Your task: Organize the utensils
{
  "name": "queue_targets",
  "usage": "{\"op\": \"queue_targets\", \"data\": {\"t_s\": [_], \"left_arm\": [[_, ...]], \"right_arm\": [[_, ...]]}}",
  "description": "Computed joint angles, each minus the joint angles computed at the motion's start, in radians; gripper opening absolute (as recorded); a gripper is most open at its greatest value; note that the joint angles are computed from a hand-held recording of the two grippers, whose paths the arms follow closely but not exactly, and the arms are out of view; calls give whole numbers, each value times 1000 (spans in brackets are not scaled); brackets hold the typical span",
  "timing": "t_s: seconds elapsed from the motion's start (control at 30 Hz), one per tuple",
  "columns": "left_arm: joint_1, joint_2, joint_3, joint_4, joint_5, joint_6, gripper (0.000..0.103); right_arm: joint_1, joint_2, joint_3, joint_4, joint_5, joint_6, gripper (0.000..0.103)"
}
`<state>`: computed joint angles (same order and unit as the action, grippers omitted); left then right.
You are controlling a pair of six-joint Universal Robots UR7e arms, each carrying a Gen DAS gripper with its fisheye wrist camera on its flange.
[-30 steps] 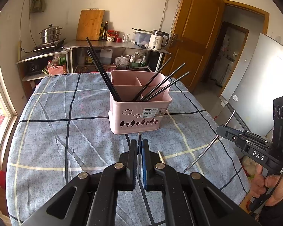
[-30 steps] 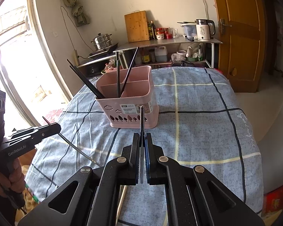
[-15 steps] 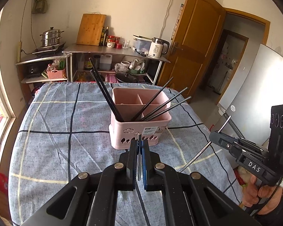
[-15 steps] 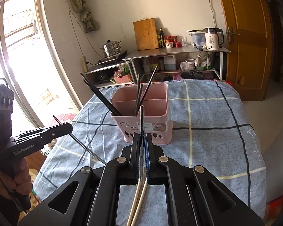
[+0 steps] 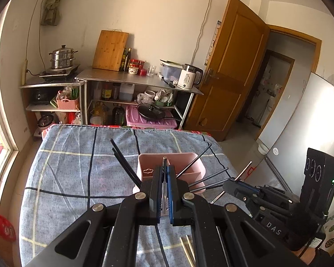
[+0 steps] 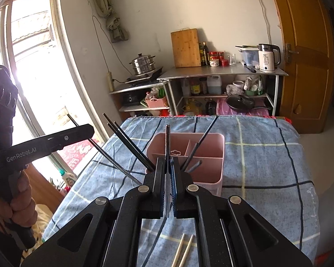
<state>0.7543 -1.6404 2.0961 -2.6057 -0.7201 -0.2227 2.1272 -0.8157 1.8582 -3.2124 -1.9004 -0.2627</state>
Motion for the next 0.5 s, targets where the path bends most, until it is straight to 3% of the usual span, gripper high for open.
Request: {"op": "queue_targets", "data": {"t_s": [0.27, 0.5], "left_arm": [[45, 72, -73, -60, -21, 65, 4], [99, 110, -96, -112, -55, 101, 4]], "right_arm": [[-15, 32, -69, -4, 45, 11, 5], [-31, 67, -122, -28, 40, 27, 5]]}}
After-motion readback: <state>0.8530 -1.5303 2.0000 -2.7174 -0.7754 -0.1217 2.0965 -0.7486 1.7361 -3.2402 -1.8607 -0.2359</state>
